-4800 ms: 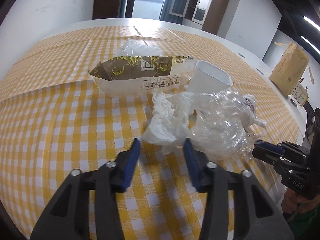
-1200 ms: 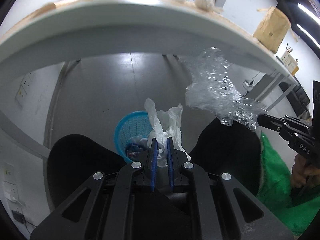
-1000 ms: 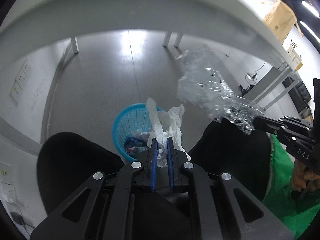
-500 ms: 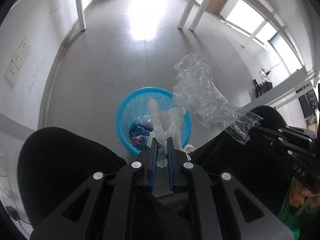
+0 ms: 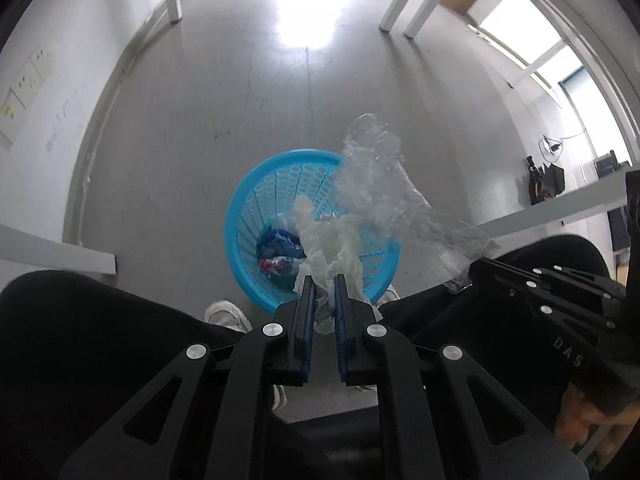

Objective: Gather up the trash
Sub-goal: 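Carry the clear plastic bag and white tissue down over the blue wastebasket with both tools, then open both tools to drop the plastic bag and tissue into the wastebasket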

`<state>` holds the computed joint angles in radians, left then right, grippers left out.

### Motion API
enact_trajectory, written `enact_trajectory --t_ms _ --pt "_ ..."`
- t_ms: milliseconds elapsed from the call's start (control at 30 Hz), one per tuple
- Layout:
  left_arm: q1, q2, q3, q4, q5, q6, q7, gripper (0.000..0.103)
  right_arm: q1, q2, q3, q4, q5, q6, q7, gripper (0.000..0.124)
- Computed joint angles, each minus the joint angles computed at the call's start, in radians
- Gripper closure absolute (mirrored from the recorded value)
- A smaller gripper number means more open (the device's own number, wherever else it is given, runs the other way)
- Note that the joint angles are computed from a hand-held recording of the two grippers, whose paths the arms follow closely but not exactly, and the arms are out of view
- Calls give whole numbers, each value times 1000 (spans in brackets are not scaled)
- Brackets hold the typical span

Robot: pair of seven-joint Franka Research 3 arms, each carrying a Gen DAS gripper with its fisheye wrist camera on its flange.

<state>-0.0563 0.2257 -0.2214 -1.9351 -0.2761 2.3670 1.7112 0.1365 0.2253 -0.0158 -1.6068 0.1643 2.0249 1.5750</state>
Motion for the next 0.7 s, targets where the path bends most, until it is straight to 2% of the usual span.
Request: enact_trajectory --t_ms 333,500,700 --pt "-17 155 4 144 89 -50 -140 95 13 166 -13 161 -53 -67 61 124" --pt "-14 263 -9 259 110 -120 -204 95 19 276 -25 280 -84 -142 86 124" --pt "-20 360 -14 369 148 -198 -239 94 4 418 -23 440 -54 -255 119 124"
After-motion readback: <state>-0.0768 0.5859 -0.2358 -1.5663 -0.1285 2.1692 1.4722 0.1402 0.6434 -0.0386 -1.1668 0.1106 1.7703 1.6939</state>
